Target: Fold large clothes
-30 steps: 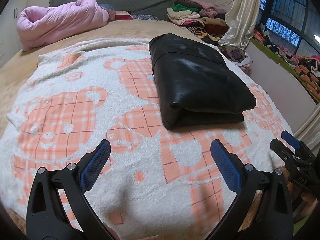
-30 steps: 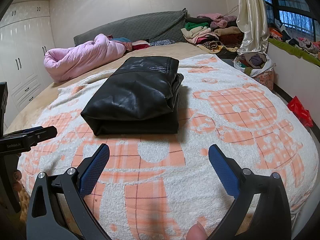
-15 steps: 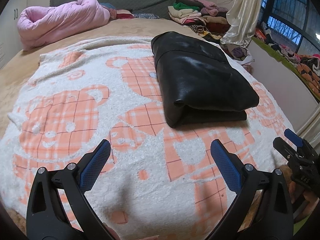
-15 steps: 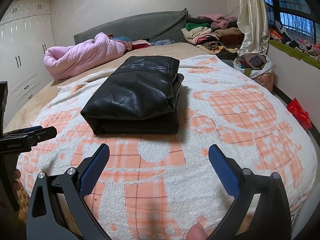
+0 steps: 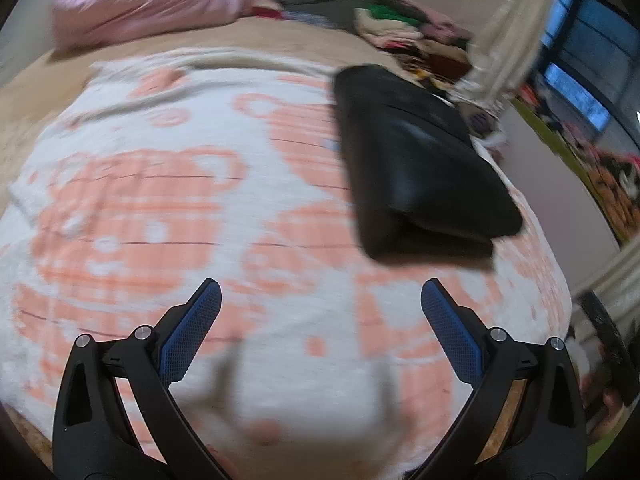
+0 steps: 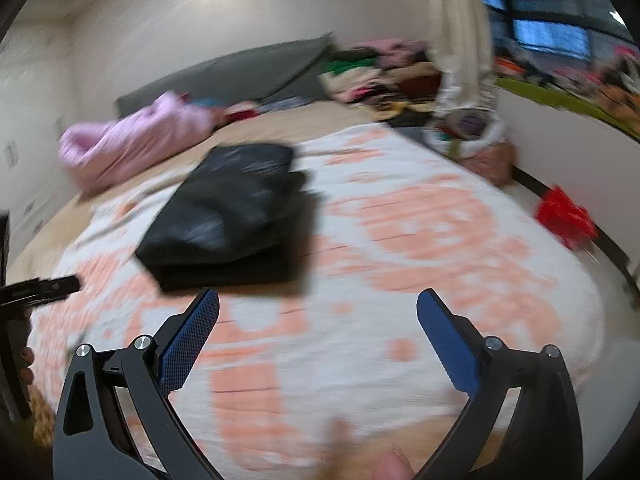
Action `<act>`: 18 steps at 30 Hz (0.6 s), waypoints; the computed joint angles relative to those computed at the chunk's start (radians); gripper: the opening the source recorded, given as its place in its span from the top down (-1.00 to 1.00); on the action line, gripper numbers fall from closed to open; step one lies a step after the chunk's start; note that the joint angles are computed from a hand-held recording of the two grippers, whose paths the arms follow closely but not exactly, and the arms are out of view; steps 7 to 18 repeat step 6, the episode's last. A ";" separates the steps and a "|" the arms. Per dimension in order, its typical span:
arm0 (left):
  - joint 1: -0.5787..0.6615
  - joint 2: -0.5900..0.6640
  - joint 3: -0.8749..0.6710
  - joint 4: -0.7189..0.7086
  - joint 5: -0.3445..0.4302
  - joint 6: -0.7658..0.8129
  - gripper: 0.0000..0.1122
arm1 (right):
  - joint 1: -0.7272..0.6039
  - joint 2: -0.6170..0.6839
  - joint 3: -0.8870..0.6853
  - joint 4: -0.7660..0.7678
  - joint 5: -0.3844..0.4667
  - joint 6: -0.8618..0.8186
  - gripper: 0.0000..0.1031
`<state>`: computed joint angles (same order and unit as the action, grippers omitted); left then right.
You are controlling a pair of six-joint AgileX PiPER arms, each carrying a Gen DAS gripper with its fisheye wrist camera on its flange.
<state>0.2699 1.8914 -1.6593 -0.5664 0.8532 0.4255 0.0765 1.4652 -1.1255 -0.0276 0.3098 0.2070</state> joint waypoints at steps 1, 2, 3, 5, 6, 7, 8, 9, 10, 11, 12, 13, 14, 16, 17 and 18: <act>0.033 0.030 -0.046 0.025 0.015 -0.023 -0.67 | -0.047 -0.015 0.012 0.024 0.006 -0.015 -0.91; 0.069 0.057 -0.086 0.056 0.017 -0.042 -0.67 | -0.134 -0.039 0.033 0.067 0.016 -0.046 -0.91; 0.097 0.081 -0.124 0.087 0.022 -0.060 -0.67 | -0.229 -0.047 0.045 0.083 0.033 -0.056 -0.91; 0.167 0.143 -0.221 0.169 0.033 -0.113 -0.67 | -0.402 -0.037 0.059 -0.004 0.056 0.024 -0.91; 0.212 0.194 -0.307 0.248 0.047 -0.164 -0.67 | -0.481 -0.018 0.053 -0.062 0.073 0.074 -0.91; 0.212 0.194 -0.307 0.248 0.047 -0.164 -0.67 | -0.481 -0.018 0.053 -0.062 0.073 0.074 -0.91; 0.212 0.194 -0.307 0.248 0.047 -0.164 -0.67 | -0.481 -0.018 0.053 -0.062 0.073 0.074 -0.91; 0.212 0.194 -0.307 0.248 0.047 -0.164 -0.67 | -0.481 -0.018 0.053 -0.062 0.073 0.074 -0.91; 0.212 0.194 -0.307 0.248 0.047 -0.164 -0.67 | -0.481 -0.018 0.053 -0.062 0.073 0.074 -0.91; 0.212 0.194 -0.307 0.248 0.047 -0.164 -0.67 | -0.481 -0.018 0.053 -0.062 0.073 0.074 -0.91; 0.212 0.194 -0.307 0.248 0.047 -0.164 -0.67 | -0.481 -0.018 0.053 -0.062 0.073 0.074 -0.91; 0.212 0.194 -0.307 0.248 0.047 -0.164 -0.67 | -0.481 -0.018 0.053 -0.062 0.073 0.074 -0.91; 0.212 0.194 -0.307 0.248 0.047 -0.164 -0.67 | -0.481 -0.018 0.053 -0.062 0.073 0.074 -0.91; 0.212 0.194 -0.307 0.248 0.047 -0.164 -0.67 | -0.481 -0.018 0.053 -0.062 0.073 0.074 -0.91; 0.212 0.194 -0.307 0.248 0.047 -0.164 -0.67 | -0.481 -0.018 0.053 -0.062 0.073 0.074 -0.91; 0.212 0.194 -0.307 0.248 0.047 -0.164 -0.67 | -0.481 -0.018 0.053 -0.062 0.073 0.074 -0.91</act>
